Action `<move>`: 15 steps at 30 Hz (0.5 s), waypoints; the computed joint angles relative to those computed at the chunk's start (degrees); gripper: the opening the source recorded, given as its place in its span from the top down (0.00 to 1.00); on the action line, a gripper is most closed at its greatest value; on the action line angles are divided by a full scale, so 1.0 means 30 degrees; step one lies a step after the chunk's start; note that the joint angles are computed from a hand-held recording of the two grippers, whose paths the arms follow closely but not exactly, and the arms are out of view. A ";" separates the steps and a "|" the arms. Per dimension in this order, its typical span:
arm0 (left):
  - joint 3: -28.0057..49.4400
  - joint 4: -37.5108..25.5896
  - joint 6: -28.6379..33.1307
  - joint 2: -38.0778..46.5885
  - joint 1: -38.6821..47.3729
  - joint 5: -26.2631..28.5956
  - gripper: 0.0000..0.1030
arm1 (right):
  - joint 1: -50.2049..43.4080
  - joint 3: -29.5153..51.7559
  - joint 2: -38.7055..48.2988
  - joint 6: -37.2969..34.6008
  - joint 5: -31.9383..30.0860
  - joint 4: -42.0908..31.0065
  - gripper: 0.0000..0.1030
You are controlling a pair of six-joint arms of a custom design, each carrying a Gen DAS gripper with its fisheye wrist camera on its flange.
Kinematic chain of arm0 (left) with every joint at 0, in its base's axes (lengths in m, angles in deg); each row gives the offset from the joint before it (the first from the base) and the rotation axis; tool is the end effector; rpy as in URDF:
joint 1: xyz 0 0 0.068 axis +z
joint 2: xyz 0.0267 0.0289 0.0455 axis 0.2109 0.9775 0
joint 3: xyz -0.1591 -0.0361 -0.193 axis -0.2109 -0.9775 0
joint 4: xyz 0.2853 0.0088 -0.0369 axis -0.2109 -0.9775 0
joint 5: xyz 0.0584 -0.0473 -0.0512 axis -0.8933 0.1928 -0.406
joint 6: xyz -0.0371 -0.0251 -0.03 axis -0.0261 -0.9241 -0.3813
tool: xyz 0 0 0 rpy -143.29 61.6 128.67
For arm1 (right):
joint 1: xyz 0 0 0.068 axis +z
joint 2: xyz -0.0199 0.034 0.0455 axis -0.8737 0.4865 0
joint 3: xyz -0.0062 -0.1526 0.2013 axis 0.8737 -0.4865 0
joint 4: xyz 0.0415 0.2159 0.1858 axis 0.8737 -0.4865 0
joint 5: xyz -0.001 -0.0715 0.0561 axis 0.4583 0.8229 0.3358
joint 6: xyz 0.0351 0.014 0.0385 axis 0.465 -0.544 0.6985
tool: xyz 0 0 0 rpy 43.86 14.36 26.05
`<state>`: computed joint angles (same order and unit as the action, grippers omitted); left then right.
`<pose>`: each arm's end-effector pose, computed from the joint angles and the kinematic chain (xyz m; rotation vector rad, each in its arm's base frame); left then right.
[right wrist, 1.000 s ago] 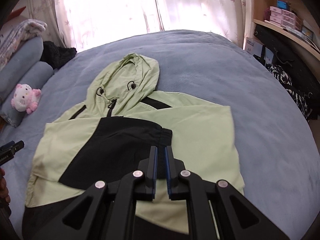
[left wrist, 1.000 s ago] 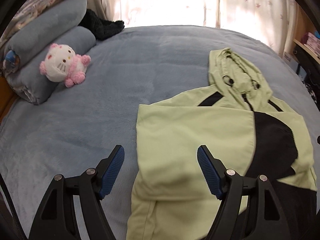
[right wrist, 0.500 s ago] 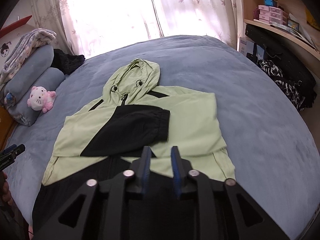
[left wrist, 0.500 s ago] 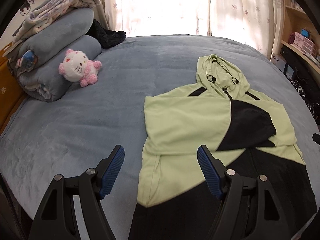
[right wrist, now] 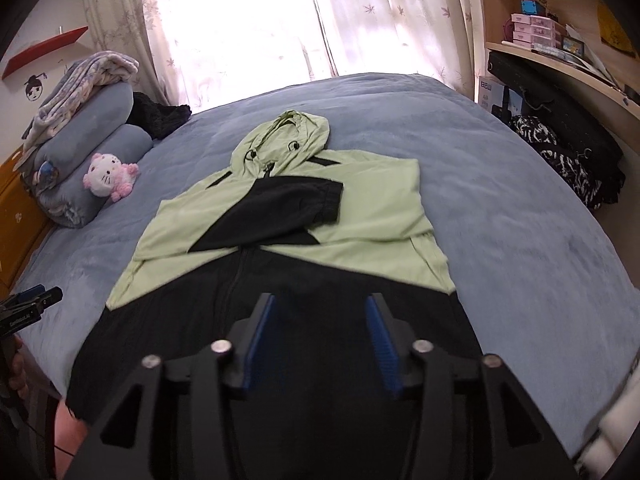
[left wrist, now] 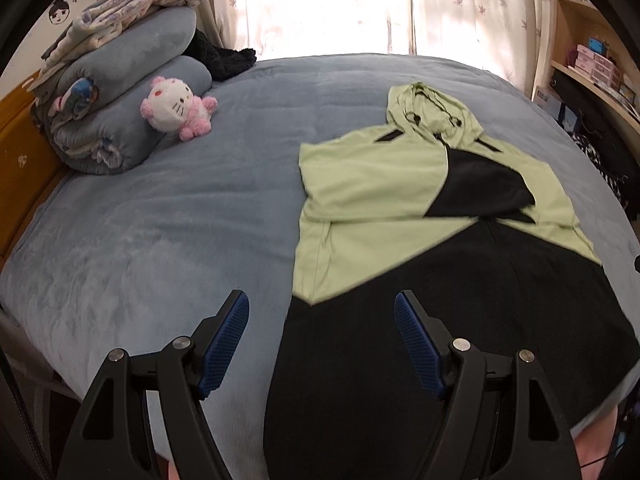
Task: Fold large clothes
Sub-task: 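Move both tools to the black hem of the jacket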
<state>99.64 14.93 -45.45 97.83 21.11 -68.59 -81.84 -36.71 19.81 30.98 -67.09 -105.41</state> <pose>0.1958 0.0327 0.1751 -0.2027 2.4262 0.1438 0.2809 -0.0915 0.1933 -0.1035 2.3810 0.2312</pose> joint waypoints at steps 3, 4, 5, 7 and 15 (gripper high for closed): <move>-0.1355 -0.1120 0.0482 -0.2013 0.0579 0.0492 0.28 | -0.0942 -0.1314 -0.1086 -0.1145 -0.0224 -0.0384 0.52; -0.1725 -0.1464 0.0704 -0.2566 0.0931 0.0836 0.28 | -0.1386 -0.1654 -0.1291 -0.1656 -0.0407 -0.0620 0.52; -0.2065 -0.1693 0.0850 -0.3028 0.1163 0.1090 0.27 | -0.1687 -0.1843 -0.1386 -0.1995 -0.0488 -0.0749 0.52; -0.2772 -0.2033 0.1249 -0.3843 0.1714 0.1505 0.23 | -0.2456 -0.2297 -0.1504 -0.2791 -0.0500 -0.0950 0.52; -0.5321 -0.0218 0.4036 -0.2512 0.5663 0.3752 0.21 | -0.5861 -0.2054 0.1028 -0.4416 -0.0577 -0.0755 0.51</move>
<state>83.68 14.27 -33.34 90.30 38.10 -57.33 -99.43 -42.87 22.89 17.73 -68.82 -107.68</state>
